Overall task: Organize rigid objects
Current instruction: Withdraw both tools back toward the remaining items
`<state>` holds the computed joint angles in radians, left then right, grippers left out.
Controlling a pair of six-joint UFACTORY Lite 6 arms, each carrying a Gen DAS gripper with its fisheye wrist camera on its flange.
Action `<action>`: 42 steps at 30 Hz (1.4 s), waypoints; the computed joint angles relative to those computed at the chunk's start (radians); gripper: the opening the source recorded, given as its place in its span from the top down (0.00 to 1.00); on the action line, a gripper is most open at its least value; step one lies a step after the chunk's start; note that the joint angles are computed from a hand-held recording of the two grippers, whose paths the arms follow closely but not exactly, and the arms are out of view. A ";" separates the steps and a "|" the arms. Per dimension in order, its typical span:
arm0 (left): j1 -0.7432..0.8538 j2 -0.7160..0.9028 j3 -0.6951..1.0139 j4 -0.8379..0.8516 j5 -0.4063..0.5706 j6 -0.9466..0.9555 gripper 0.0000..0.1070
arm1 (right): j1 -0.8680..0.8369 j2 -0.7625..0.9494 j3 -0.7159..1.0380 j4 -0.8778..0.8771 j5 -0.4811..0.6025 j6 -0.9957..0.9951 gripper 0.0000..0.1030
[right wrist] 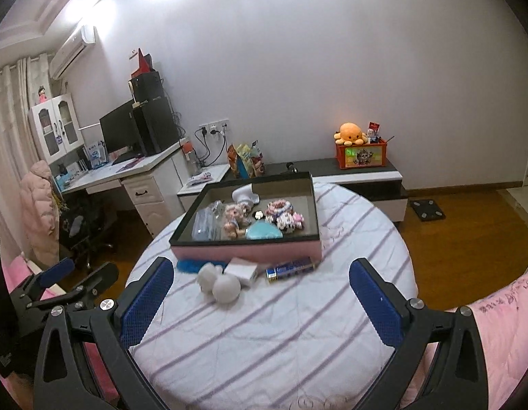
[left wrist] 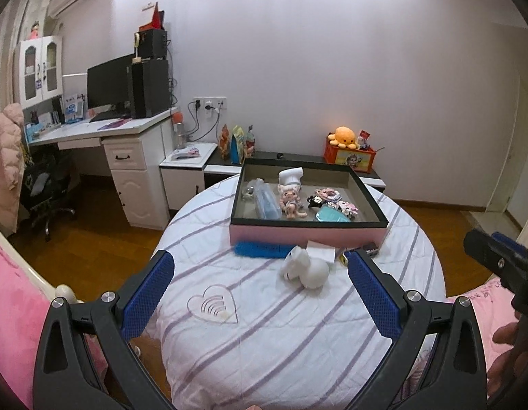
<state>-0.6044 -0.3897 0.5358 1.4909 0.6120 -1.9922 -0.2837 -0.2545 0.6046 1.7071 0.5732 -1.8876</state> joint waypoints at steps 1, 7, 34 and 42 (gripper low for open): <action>-0.005 -0.009 -0.008 -0.006 0.002 -0.001 0.04 | -0.003 -0.009 -0.015 0.000 0.001 -0.007 0.00; -0.022 -0.036 -0.038 -0.031 0.015 0.000 0.04 | -0.015 -0.014 -0.052 -0.013 0.004 -0.022 0.00; 0.196 0.769 0.373 0.675 -0.243 -0.636 0.04 | 0.116 0.671 0.400 0.210 -0.196 -0.229 0.00; 0.237 0.976 0.556 0.686 -0.295 -0.614 0.04 | 0.171 0.922 0.680 -0.018 -0.267 0.013 0.00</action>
<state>-0.3678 0.5862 1.0917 2.1770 0.3171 -2.6063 -0.1125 0.6672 1.2843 1.6892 0.3067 -1.8749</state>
